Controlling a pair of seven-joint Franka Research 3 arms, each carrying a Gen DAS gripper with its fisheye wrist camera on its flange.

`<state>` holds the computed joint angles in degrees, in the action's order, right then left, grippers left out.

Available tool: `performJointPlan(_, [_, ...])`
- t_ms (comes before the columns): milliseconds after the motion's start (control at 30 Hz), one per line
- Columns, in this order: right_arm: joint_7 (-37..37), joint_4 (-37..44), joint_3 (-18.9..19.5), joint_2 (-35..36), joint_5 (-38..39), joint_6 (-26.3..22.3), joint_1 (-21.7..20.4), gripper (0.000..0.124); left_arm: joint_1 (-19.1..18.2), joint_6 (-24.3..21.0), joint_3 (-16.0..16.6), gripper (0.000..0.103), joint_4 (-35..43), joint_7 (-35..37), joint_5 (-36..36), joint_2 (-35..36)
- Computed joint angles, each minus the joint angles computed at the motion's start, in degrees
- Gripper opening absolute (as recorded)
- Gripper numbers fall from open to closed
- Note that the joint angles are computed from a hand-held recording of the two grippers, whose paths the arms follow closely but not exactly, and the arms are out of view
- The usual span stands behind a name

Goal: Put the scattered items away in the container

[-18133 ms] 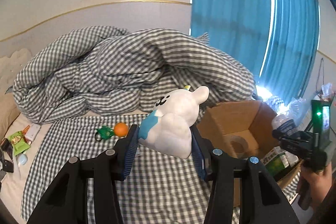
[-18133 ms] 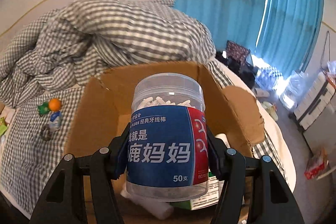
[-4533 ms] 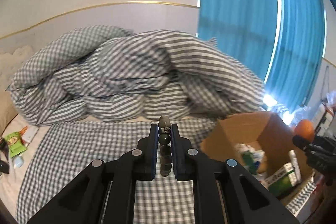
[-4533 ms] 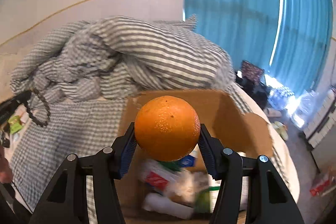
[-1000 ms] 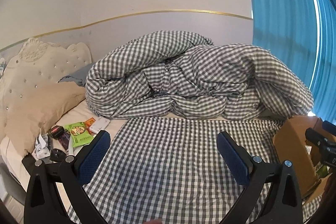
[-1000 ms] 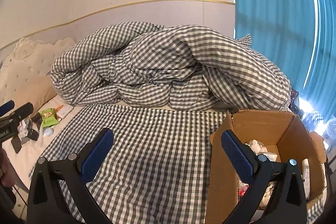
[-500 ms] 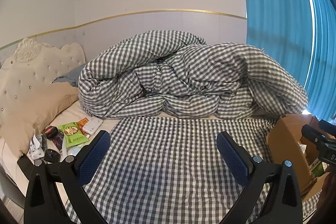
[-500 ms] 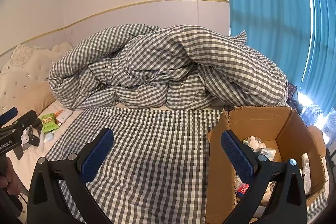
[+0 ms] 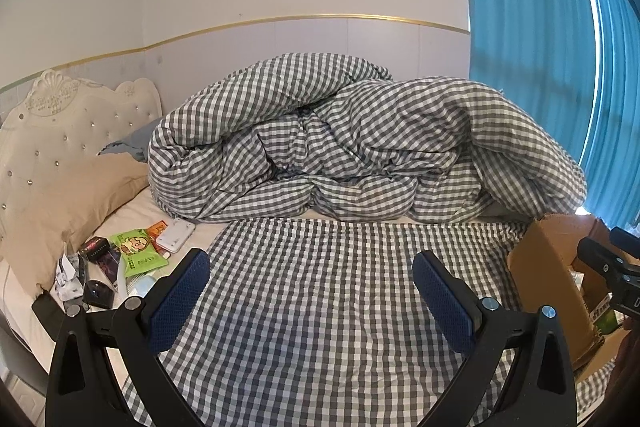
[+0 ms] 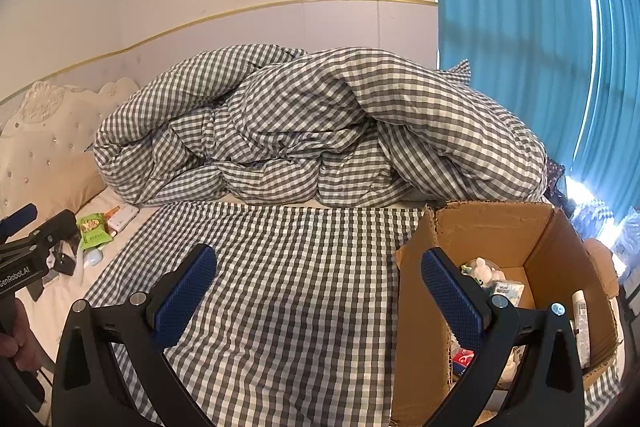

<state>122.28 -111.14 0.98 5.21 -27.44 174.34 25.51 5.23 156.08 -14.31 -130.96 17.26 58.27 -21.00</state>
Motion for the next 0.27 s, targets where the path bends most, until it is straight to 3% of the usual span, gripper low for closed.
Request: performJointPlan(267, [-0.38, -0.68, 0.27, -0.53, 0.59, 0.03, -0.6, 0.103, -0.47, 0.43, 0.11, 0.103, -0.1, 0.35, -0.6, 0.16])
